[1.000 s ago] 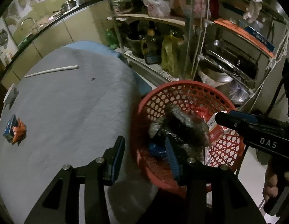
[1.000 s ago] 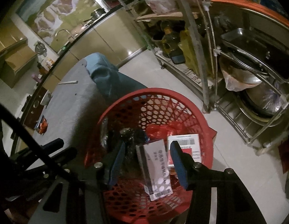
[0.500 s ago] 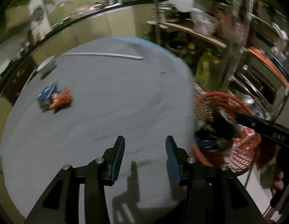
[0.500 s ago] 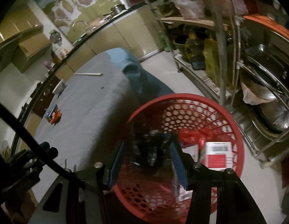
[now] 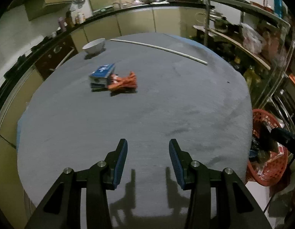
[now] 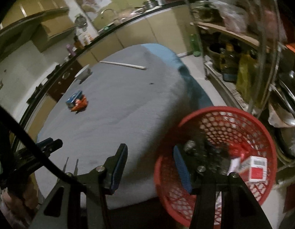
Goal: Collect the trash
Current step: 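Move both tools back over the table toward the blue box and orange wrapper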
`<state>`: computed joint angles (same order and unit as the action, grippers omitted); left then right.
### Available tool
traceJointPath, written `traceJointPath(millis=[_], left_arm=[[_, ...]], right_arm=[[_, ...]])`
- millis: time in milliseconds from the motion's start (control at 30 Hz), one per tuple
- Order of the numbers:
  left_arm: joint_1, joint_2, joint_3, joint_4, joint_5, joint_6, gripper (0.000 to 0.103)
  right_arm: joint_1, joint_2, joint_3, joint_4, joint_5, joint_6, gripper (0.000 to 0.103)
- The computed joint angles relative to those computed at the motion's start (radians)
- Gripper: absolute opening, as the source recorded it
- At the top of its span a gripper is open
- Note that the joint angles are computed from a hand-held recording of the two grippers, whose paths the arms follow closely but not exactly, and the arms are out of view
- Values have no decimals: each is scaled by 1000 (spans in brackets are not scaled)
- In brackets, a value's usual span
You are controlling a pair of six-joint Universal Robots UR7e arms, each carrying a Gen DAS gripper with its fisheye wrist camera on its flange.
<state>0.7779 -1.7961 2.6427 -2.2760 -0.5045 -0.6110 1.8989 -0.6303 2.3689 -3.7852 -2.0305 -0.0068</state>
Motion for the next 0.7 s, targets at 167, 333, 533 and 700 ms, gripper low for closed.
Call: traceJointPath(millis=[167,333,533,700], left_arm=[[15,-38,2,4,15,13,46],[28,-78,2,19,20,13,46],[57,-114,-4,19,33,32,46],[92,-128,-12,-12,41,70,46]], right_arm=[[45,24,-64,76,10,-9,54],[85,55,-141,146,25,-31,54],[119,94,-234,221,54,-57,54],[140,131,-310,280,75,-70,54]])
